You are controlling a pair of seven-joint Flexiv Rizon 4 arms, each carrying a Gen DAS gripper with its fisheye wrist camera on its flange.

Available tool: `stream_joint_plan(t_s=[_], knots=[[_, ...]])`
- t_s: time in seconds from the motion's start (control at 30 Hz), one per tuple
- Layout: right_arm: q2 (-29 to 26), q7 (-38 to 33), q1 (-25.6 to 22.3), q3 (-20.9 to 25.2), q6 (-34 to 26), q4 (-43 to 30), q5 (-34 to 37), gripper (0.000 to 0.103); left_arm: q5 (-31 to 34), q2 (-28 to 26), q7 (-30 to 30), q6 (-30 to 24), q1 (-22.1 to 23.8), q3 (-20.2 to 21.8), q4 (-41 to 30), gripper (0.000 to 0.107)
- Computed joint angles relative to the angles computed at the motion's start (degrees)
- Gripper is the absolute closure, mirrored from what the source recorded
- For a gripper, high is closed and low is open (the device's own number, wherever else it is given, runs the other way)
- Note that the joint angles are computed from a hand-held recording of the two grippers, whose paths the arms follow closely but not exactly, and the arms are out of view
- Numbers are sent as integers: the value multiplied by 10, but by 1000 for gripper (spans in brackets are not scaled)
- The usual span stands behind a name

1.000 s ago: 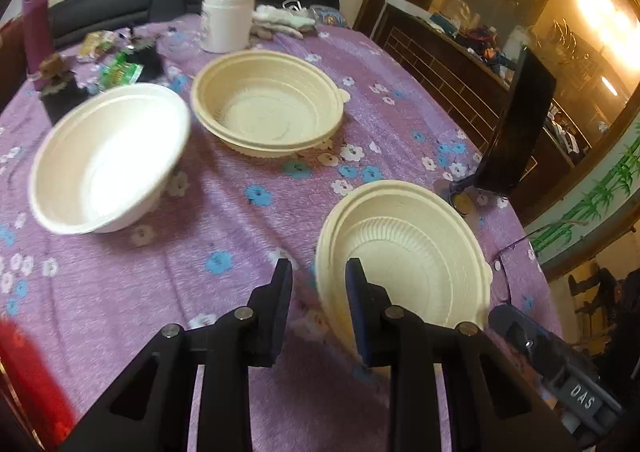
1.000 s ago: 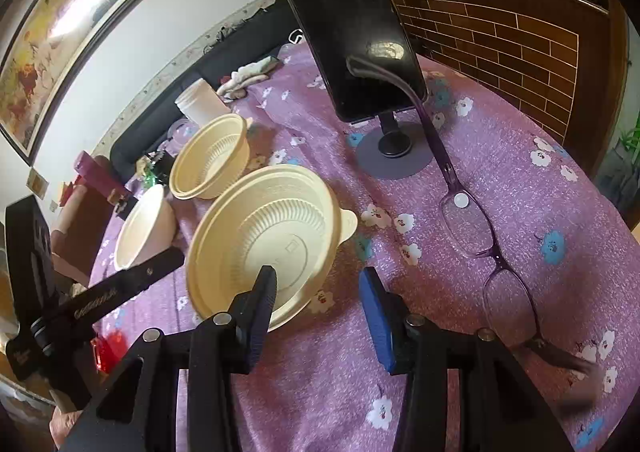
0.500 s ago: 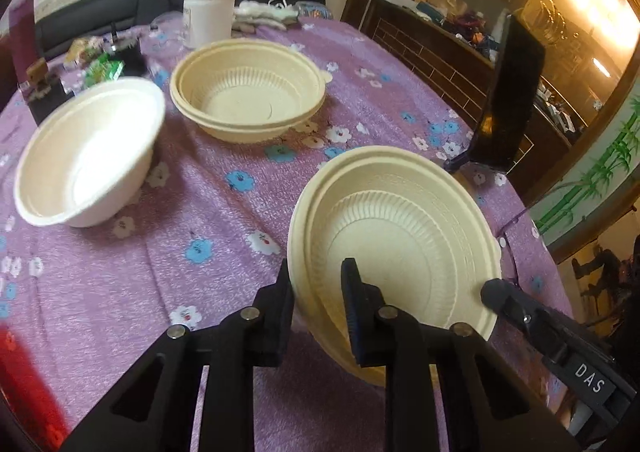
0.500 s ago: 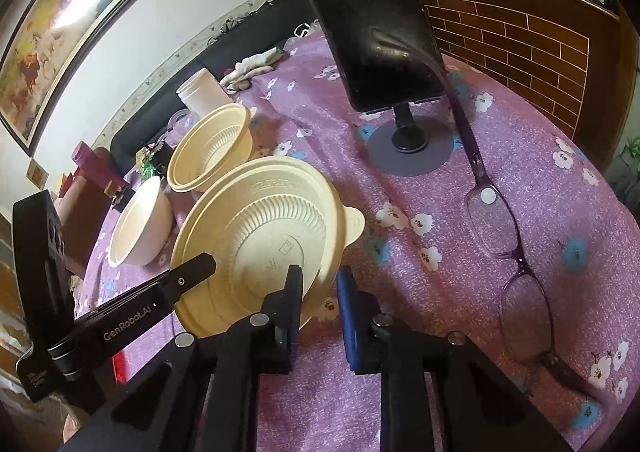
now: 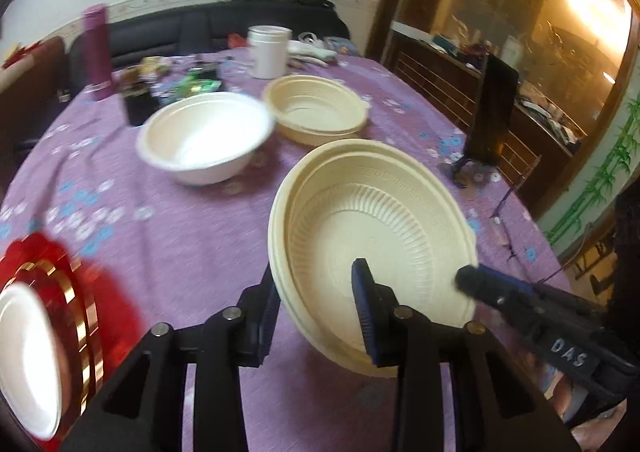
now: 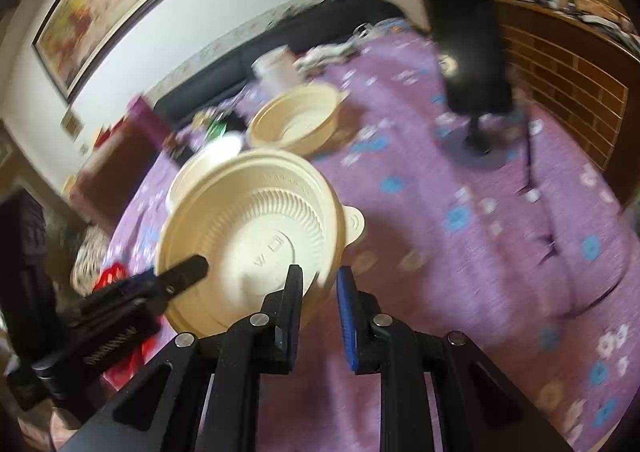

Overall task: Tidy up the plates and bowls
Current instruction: 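Grasp the cream bowl rim with the left gripper while the right gripper releases it, then carry the cream bowl over the stack and lower it onto the white bowl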

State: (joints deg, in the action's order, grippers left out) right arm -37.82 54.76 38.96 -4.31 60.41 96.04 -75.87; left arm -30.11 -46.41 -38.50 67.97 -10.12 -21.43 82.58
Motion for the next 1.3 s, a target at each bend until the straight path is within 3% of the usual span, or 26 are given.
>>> stream_joint_plan(t_s=[0.13, 0.3, 0.5, 0.67, 1.3], knots=[[-48, -42, 0, 2, 42, -50, 20, 84, 0, 3, -9, 25, 12, 11, 27, 73], [-76, -67, 17, -28, 85, -74, 44, 83, 20, -15, -35, 50, 11, 27, 27, 73], [-73, -95, 42, -50, 59, -74, 59, 83, 46, -25, -28, 123, 23, 0, 43, 71], [-74, -112, 48, -51, 36, -78, 63, 84, 86, -31, -60, 138, -2, 35, 32, 62], [-83, -93, 52, -53, 12, -92, 39, 86, 155, -31, -78, 213, 27, -4, 59, 66]])
